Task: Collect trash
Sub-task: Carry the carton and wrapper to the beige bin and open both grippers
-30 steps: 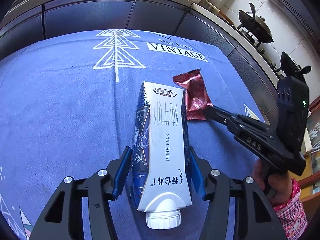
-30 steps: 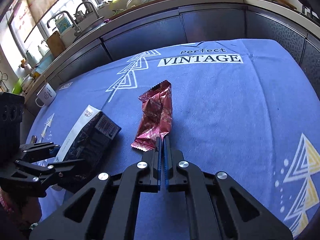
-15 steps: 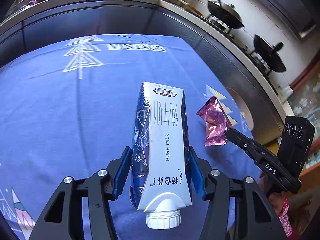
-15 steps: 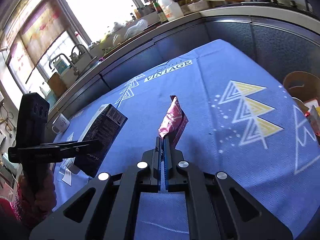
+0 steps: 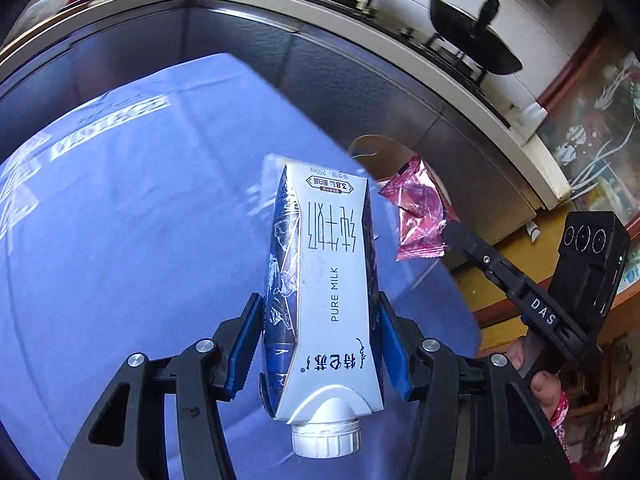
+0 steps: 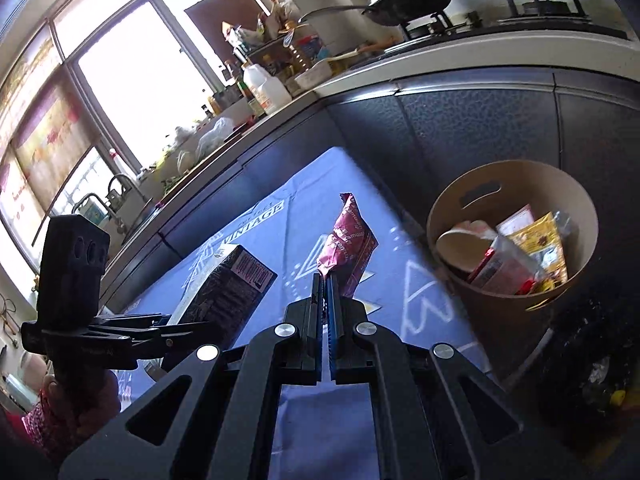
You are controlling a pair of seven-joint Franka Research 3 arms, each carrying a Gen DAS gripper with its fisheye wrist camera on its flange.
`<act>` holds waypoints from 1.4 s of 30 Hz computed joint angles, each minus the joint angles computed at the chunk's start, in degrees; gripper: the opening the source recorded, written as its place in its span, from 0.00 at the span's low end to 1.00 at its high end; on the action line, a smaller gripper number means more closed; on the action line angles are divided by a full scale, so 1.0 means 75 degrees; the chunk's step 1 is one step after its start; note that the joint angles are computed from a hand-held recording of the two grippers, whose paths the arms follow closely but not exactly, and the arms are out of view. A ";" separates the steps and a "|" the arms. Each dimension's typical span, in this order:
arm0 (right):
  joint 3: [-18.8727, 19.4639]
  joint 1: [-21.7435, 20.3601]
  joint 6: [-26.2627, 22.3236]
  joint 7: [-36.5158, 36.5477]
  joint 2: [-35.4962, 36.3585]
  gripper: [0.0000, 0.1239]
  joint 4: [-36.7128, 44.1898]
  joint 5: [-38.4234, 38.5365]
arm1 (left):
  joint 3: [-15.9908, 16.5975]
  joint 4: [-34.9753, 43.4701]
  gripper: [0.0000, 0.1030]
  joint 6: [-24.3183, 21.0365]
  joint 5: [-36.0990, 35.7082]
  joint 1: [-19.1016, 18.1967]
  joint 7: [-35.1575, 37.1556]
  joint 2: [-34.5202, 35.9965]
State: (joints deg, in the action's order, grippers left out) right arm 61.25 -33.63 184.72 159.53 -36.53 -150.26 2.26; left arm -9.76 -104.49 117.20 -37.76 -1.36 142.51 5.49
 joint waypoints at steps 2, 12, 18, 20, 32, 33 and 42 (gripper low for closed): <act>-0.0401 0.0172 -0.0081 -0.0037 -0.0324 0.01 -0.0367 0.0059 | -0.0207 0.0330 0.54 0.0015 0.0089 -0.0235 -0.0116 0.0232; -0.2031 0.0499 0.0074 -0.0691 -0.0211 0.02 -0.1671 -0.0032 | -0.1170 0.2782 0.54 0.0149 0.1493 -0.1491 -0.1633 0.2309; -0.2189 0.0293 0.0896 -0.1425 0.0826 0.02 -0.1759 0.0247 | -0.1379 0.3935 0.55 0.0225 0.2608 -0.2089 -0.2323 0.3453; -0.2293 0.0315 0.1236 -0.1711 0.1325 0.07 -0.1684 0.0300 | -0.1330 0.4109 0.79 0.0426 0.3076 -0.2317 -0.2557 0.3645; -0.0900 -0.0196 0.1009 -0.1878 0.0407 0.46 -0.1937 0.2108 | -0.1743 0.2044 0.79 0.1599 0.2004 -0.1278 -0.1624 0.2126; -0.0912 -0.0100 0.0924 -0.1832 0.0267 0.46 -0.1966 0.2158 | -0.1716 0.1836 0.79 0.1653 0.1822 -0.1198 -0.1484 0.1959; -0.0791 0.0830 -0.0528 -0.0468 -0.1330 0.52 -0.1902 0.1976 | -0.1125 -0.0251 0.79 0.2418 0.0083 -0.0883 -0.0025 0.0179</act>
